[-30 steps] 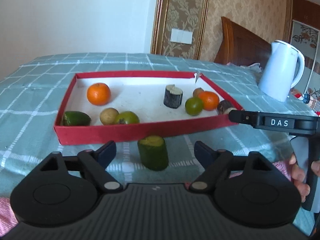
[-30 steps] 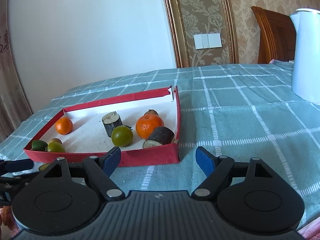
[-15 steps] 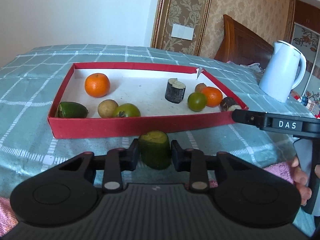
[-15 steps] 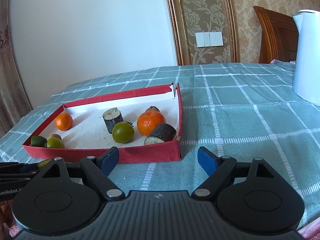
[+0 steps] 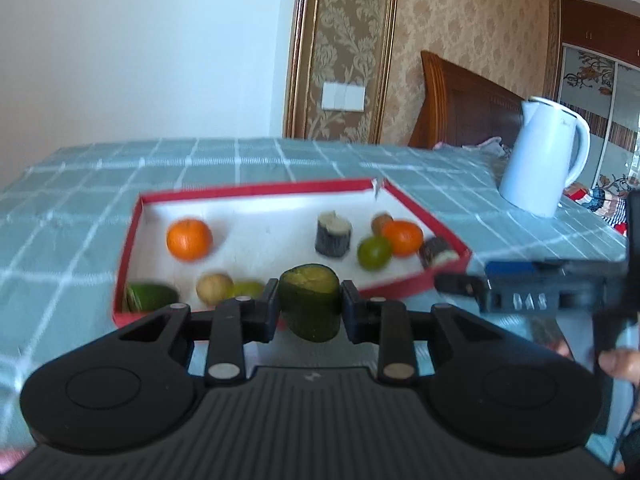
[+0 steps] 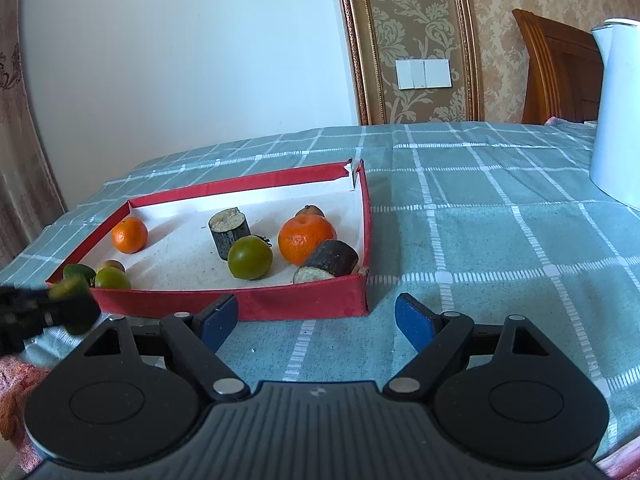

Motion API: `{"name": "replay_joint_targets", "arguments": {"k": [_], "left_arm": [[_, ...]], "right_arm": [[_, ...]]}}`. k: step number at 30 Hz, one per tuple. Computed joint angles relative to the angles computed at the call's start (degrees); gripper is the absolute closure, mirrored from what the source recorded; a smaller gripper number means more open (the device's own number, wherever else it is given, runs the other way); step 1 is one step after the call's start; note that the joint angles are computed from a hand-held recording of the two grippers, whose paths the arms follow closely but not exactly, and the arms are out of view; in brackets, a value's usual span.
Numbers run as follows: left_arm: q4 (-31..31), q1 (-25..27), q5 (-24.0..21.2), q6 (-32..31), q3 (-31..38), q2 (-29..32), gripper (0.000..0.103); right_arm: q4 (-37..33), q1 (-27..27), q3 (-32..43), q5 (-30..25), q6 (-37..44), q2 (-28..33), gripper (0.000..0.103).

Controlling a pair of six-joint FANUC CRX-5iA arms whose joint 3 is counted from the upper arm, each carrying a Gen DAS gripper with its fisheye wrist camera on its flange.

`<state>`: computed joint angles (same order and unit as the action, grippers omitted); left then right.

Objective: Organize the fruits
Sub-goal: 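Carry the cucumber piece into the red box and open the left gripper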

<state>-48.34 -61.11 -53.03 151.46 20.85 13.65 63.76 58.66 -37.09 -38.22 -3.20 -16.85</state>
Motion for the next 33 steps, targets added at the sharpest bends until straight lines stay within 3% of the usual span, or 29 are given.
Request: {"name": "replay_joint_targets", "arguments": {"k": [6,14,22,33], "left_arm": [[0.07,3.16,-0.81,-1.94,3.82,2.77,0.075],[5.37,8.01,-0.31,-6.64,7.57,6.75,0.075],[5.45,9.03,-4.81,-7.89,12.32,10.60,0.075],[8.19,10.30,-5.27,-8.90,12.75,11.50,0.075]], "right_arm": [[-0.55,0.32,0.34,-0.37,0.67,0.30,0.017],[-1.71,0.55,0.83,-0.35,2.09,0.55,0.017],[-2.61,0.73,1.15,-0.32,3.16,0.71,0.017],[-2.79,1.18,1.28,-0.67,4.12,0.79,0.017]]}}
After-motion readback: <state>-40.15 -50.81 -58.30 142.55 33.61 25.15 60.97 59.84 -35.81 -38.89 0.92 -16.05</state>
